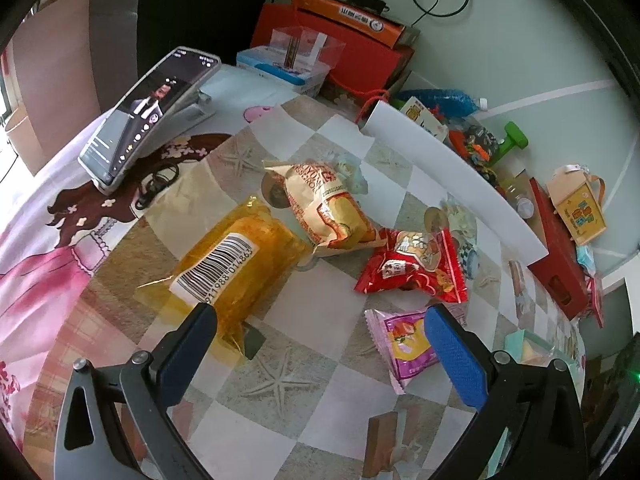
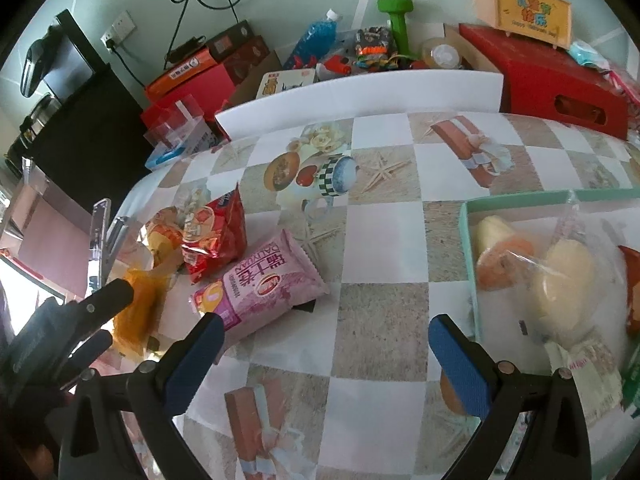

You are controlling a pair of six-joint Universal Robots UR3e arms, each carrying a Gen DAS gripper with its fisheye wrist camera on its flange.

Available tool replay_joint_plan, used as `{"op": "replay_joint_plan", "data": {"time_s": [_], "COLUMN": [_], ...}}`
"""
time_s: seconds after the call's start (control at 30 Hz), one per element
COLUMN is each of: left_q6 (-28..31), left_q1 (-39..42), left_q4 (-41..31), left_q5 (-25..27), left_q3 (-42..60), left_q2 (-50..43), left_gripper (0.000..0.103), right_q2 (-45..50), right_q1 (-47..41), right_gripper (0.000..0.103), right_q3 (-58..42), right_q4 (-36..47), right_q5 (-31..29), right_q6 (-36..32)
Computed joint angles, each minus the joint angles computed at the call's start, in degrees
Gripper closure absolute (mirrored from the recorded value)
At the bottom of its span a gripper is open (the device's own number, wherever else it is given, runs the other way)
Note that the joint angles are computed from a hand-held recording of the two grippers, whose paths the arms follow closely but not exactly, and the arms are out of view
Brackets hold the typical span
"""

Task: Organize snacks
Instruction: 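Grasp the yellow bun bag with the left tool while the right tool grasps the pink Swiss roll bag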

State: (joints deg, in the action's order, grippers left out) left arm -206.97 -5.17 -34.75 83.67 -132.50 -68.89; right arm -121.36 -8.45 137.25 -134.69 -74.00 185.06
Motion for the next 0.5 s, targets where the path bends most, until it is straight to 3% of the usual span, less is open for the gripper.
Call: {"op": "replay_joint_plan", "data": {"time_s": [0.27,0.5], "left_q6": [2.04,3.62], "left_q1": [5.64,10.97], "left_q4": [1.54,0.34], "left_q5": [-5.40,-10.43], "left_q3": [-1.88,-2.48], "left_q2": [-0.16,1.07], "left_gripper": [0.000,0.000], "right_q2": [10.31,16.68], "right_q1": [2.95,6.96], "right_gripper": [0.008,0.008], "right_q3": [-2.96,-5.58], "right_q4": [-5.64,-9.28], "right_q5": [0.06,-0.34], "right_q6": [-0.13,-0.01]}}
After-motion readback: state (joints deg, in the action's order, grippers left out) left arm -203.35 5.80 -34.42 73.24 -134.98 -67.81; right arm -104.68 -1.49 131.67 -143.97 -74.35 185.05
